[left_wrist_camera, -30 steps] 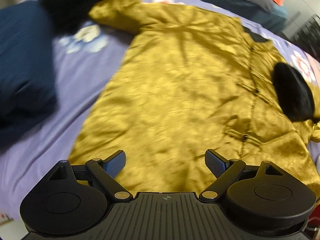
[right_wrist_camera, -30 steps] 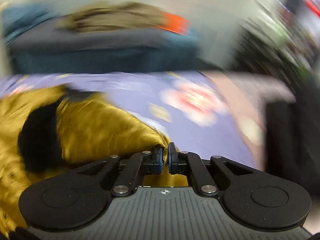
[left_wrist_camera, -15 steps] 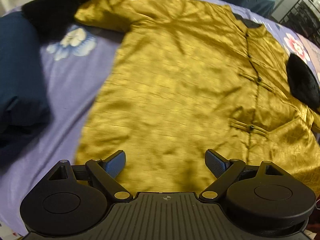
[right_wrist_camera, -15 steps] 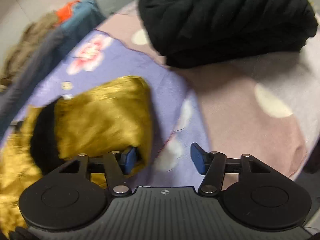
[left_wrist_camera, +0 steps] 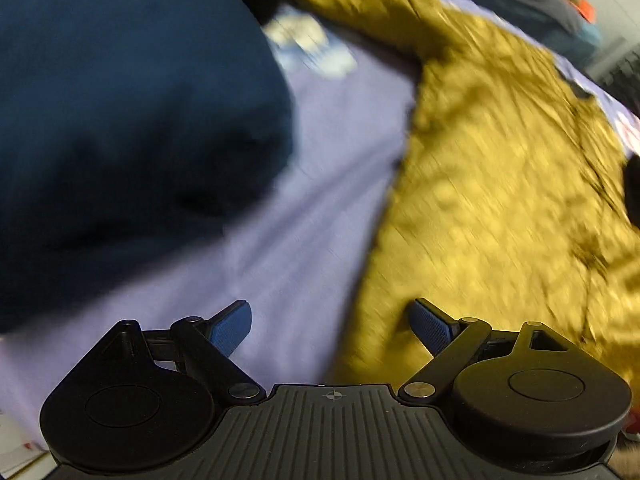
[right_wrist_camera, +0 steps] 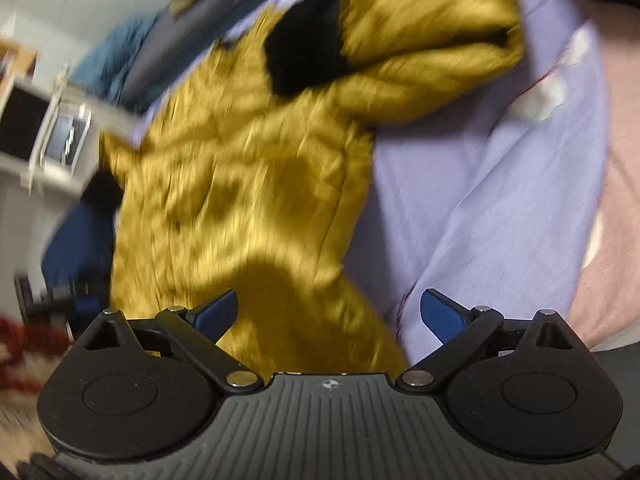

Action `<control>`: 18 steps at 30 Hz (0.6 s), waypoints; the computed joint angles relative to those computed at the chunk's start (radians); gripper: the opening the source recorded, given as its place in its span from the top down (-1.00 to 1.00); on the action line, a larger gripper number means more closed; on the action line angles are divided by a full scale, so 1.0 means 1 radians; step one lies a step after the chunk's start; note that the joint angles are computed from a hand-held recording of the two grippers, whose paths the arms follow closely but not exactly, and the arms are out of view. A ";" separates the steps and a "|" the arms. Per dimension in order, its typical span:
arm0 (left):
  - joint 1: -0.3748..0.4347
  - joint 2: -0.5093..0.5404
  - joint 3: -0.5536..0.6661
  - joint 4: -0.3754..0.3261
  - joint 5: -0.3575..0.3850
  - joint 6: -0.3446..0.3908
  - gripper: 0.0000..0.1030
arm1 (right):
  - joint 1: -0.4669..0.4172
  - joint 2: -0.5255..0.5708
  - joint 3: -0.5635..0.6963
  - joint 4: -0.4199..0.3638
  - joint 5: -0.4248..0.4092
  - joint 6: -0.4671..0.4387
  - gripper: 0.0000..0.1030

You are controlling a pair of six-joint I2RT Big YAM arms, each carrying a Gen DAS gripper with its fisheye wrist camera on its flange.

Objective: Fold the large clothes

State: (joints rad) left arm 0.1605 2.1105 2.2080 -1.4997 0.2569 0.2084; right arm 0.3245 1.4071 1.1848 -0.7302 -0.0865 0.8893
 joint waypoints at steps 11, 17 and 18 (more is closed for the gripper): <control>-0.050 -0.034 -0.059 -0.048 0.107 0.088 -0.42 | 0.043 0.127 0.108 -0.164 -0.096 -0.123 0.73; -0.008 -0.039 0.000 -0.154 0.067 0.240 -0.19 | 0.005 -0.013 0.006 0.012 -0.300 0.021 0.78; -0.002 -0.025 0.008 -0.160 0.035 0.237 -0.19 | 0.004 -0.027 0.000 -0.002 -0.291 0.027 0.78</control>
State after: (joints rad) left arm 0.1589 2.0858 2.2159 -1.6593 0.2917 0.4454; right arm 0.3289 1.3802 1.1852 -0.7320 -0.3776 0.9160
